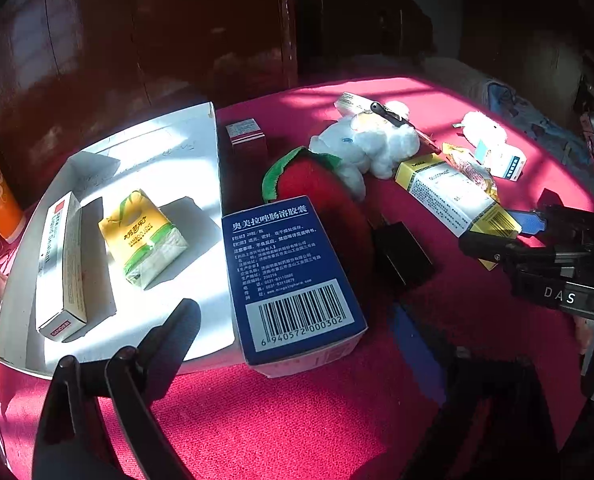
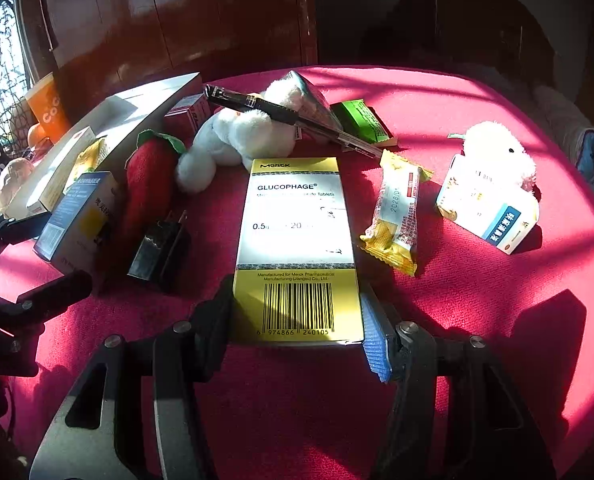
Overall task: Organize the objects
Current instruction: 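Grasp the blue barcode box with the left tool while the right tool grasps the GLUCOPHAGE box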
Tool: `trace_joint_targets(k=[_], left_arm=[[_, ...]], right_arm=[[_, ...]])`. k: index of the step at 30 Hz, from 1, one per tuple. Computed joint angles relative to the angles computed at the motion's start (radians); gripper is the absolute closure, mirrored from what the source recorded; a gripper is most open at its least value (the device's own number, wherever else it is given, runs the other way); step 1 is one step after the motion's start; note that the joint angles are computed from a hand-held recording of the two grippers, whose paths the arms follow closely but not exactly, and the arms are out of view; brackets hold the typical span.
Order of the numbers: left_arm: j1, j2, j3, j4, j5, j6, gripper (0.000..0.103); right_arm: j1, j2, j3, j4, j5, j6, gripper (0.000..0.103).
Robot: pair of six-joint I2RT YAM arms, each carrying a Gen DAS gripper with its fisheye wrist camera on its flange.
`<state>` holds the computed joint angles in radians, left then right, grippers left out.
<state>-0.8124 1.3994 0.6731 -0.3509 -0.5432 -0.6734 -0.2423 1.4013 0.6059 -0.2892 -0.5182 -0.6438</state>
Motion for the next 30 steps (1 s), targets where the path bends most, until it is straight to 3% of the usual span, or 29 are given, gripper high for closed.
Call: trace_joint_targets(k=[2,5,12,18,24,26,30], left_arm=[[-0.026,0.039,0.032,-0.036,-0.055,-0.002,0.034],[-0.04,0.056,0.047,-0.07,-0.096,-0.024,0.045],[-0.057,-0.071,-0.026,-0.053,-0.073,-0.105,0.05],[-0.073,-0.096,-0.049,-0.055,-0.084,-0.135,0.05],[-0.258,-0.043,-0.007,-0.134,-0.327,-0.129,0.05],[-0.296,-0.02,0.004,-0.124,-0.346,-0.089,0.05],[-0.285,0.023,0.023,-0.124,-0.289,-0.084,0.051]], right_arm=[[0.0,-0.003,-0.001,-0.001,0.001,-0.001,0.047],[-0.002,0.002,0.002,-0.005,-0.008,0.003,0.047],[-0.029,0.007,0.009,0.003,-0.023,0.042,0.047],[-0.069,0.018,0.025,-0.018,-0.045,0.055,0.047],[-0.077,0.026,0.032,-0.022,-0.049,0.052,0.047],[-0.076,0.029,0.034,-0.019,-0.049,0.056,0.047],[-0.086,0.025,0.035,-0.03,-0.058,0.065,0.047]])
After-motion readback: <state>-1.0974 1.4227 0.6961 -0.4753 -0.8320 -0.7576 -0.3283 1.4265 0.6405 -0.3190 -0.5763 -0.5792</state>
